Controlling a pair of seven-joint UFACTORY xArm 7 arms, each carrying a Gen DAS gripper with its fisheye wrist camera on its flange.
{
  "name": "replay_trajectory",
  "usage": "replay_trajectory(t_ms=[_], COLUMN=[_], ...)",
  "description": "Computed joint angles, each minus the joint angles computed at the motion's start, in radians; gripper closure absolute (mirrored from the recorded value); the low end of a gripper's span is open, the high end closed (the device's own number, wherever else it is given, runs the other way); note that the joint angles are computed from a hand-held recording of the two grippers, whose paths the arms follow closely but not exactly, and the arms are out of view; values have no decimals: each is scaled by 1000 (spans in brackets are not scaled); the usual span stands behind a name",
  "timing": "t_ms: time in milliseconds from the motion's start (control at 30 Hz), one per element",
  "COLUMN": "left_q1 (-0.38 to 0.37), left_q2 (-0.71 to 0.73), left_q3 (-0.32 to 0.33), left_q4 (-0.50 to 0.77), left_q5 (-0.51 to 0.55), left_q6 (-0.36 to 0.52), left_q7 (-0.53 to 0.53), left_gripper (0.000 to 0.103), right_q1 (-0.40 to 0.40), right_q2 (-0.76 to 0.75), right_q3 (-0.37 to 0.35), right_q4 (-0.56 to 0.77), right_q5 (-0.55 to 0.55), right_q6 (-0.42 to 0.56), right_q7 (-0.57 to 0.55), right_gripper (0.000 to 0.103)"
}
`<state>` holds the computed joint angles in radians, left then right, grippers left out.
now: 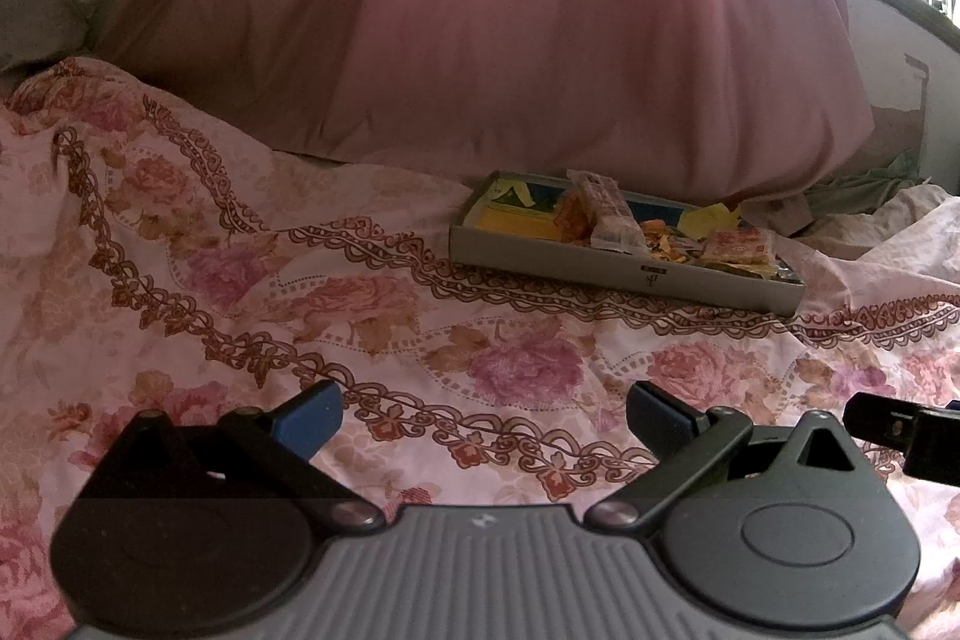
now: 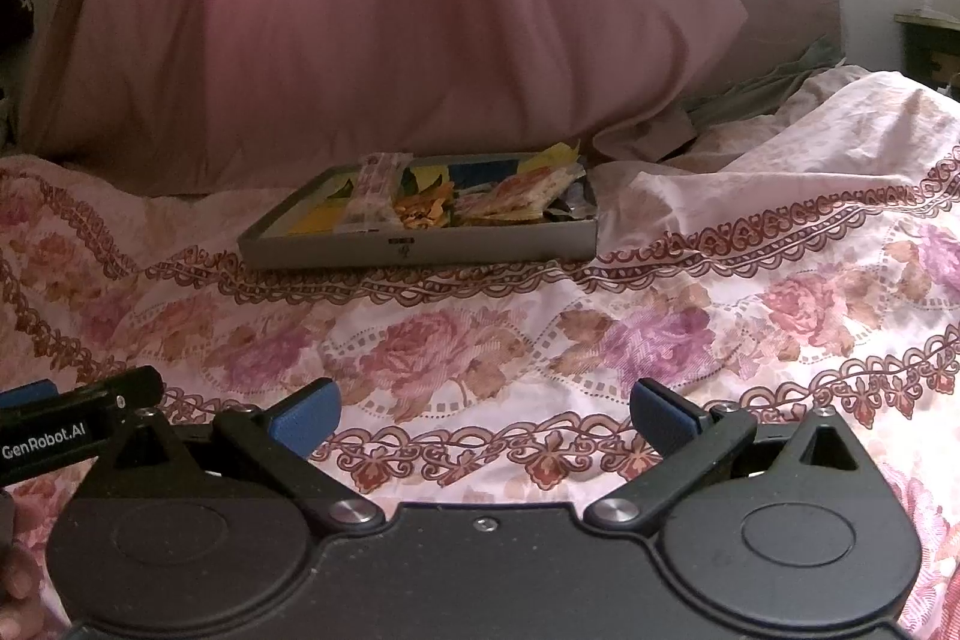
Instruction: Organize snacks
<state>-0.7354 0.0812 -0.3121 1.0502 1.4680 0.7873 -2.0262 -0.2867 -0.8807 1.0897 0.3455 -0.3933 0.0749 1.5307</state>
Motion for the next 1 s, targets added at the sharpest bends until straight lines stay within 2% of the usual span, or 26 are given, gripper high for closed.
replay_trajectory(t_ms=[1000], left_q1=[-3], left_q2=[1], left_q3=[-2], left_q4=[1], left_q5=[-4], left_q6=[2], left_q7=[2], left_gripper=[0], right_q1=[1], right_q2=[11], right_q3=[-4], right_q4=[1], right_q5=[-1], right_q6=[-4], right_q7=[-12], right_gripper=[1])
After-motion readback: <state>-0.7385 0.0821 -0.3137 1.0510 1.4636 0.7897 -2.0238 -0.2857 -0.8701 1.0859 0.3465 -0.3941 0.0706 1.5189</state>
